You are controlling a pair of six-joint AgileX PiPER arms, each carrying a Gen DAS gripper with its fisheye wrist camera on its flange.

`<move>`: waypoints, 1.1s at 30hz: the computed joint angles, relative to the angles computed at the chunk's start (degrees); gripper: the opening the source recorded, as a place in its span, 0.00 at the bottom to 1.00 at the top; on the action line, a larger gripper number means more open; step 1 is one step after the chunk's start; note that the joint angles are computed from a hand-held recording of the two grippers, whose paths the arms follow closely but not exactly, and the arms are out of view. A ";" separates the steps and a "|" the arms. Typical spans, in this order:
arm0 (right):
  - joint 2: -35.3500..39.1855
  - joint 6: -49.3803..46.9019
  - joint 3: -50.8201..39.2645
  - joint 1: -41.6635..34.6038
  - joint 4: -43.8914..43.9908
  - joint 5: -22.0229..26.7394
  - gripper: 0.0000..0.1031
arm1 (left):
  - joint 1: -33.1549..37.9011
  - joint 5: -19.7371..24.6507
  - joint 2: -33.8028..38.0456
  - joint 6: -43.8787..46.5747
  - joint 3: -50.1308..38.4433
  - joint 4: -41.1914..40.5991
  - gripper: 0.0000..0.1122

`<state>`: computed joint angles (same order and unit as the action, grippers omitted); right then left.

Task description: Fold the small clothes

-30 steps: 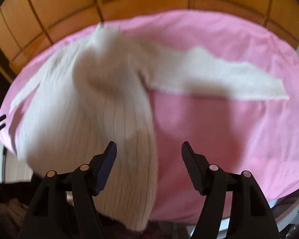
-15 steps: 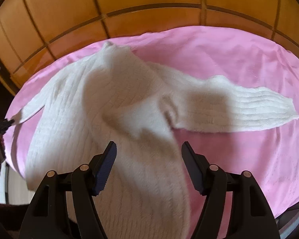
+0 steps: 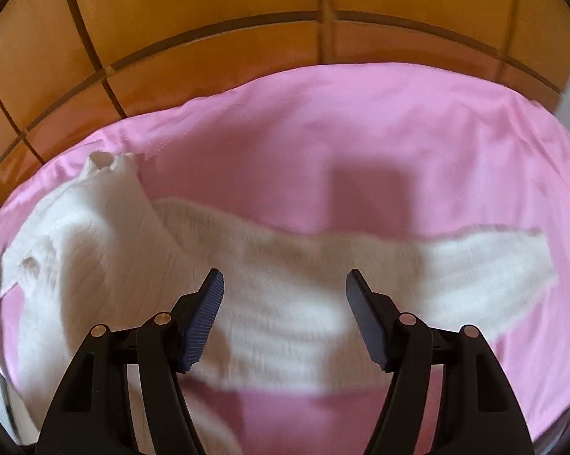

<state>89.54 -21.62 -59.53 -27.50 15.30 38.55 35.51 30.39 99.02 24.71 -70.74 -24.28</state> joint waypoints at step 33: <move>24.25 9.75 -32.61 19.69 -29.97 0.93 0.04 | -45.90 14.01 24.19 9.19 -35.95 -4.45 0.03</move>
